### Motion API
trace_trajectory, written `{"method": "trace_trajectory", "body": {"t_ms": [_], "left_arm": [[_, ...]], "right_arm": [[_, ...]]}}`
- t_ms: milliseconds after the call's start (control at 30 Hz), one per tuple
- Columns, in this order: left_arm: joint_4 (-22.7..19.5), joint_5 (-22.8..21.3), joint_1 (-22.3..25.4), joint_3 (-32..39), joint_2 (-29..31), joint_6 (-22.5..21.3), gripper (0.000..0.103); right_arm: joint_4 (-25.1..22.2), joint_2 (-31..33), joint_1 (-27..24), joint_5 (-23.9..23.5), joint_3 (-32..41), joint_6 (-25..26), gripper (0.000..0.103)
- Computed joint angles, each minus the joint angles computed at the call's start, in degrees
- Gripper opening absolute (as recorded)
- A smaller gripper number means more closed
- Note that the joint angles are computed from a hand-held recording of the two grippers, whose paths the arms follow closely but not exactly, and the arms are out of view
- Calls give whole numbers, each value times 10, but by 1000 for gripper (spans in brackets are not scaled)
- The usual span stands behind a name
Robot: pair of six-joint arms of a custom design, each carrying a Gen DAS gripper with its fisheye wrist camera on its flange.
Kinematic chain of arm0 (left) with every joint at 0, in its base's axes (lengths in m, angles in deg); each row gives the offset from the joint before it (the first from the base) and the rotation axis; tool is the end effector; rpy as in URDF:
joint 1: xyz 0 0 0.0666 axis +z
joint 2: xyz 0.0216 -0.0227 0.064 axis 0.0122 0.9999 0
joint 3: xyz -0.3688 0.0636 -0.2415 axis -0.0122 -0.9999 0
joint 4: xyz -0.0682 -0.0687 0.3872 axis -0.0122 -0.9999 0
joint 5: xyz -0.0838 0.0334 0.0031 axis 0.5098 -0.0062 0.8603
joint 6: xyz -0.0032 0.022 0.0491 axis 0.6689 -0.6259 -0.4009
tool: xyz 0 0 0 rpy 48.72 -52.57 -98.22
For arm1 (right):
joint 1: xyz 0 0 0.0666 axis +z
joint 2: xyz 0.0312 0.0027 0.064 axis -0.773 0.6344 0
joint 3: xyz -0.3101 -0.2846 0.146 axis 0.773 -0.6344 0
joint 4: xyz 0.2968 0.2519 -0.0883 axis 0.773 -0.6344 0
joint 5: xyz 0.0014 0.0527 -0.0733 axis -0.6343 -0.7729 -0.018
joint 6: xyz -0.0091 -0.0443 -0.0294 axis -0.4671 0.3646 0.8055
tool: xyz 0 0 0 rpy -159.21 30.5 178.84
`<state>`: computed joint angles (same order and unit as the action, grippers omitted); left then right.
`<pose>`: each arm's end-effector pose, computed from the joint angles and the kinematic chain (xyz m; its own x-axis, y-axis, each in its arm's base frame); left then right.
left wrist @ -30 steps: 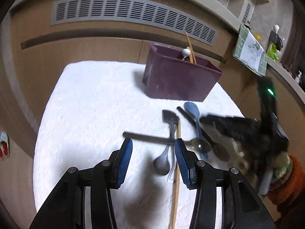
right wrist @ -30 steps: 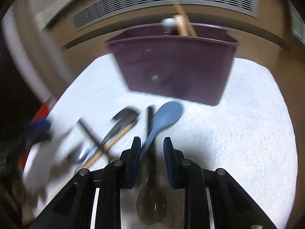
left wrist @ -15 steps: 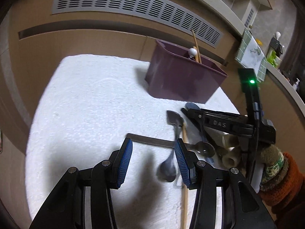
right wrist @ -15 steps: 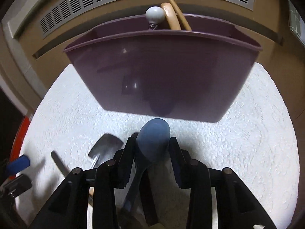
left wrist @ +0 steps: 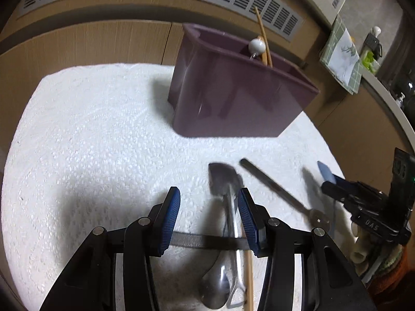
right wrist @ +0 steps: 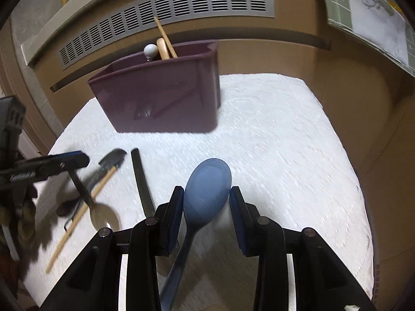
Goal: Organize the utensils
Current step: 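Grasp the blue plastic spoon handle with the right gripper, then grasp the grey plastic spoon with the left gripper and lift it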
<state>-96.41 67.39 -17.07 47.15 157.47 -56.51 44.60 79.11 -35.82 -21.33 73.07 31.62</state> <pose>0.6741 -0.2348 0.3354 -0.7385 0.3403 -0.5821 0.6044 0.7168 -0.3477 0.5120 0.1253 0.3556 -0.7098 0.2434 -0.6610 0.2425 0.9655 0.0951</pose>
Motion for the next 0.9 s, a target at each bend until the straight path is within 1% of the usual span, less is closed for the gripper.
{"method": "trace_trajectory", "body": {"t_ms": [100, 167, 233, 333, 433, 500, 533, 600, 633, 700, 733, 767, 867, 900], "left_arm": [[-13, 7, 7, -22, -12, -11, 47], [-10, 8, 14, -51, -30, -18, 47], [-10, 10, 20, -75, -47, -23, 47], [-22, 19, 27, -107, -69, -35, 47], [-36, 11, 21, -136, -92, -72, 47], [-59, 9, 12, -144, -103, -114, 47], [-66, 9, 8, -148, -108, -128, 47], [-57, 6, -3, -161, -122, -143, 47], [-47, 2, -8, -162, -127, -141, 47], [-23, -13, -12, -157, -126, -115, 47], [-10, -29, -14, -152, -123, -91, 47], [0, -56, -16, -140, -114, -57, 47], [1, -97, -18, -100, -84, 19, 47], [2, -106, -19, -91, -76, 36, 47]], "right_arm": [[17, -15, -2, -1, -25, -2, 33], [28, -20, -5, -6, -36, -5, 33], [33, -26, -6, -6, -42, -4, 33], [39, -26, -4, -6, -43, -3, 33], [44, -27, -4, -14, -48, -6, 33], [49, -28, -3, -18, -52, -9, 33], [49, -28, -3, -19, -54, -9, 33], [51, -30, -1, -18, -56, -7, 33], [54, -31, 0, -16, -59, -5, 33], [61, -35, 2, -14, -63, 0, 33], [63, -37, 3, -13, -65, 2, 33], [65, -38, 4, -11, -67, 4, 33], [71, -40, 9, -2, -71, 10, 33], [74, -40, 12, 3, -72, 13, 33]]}}
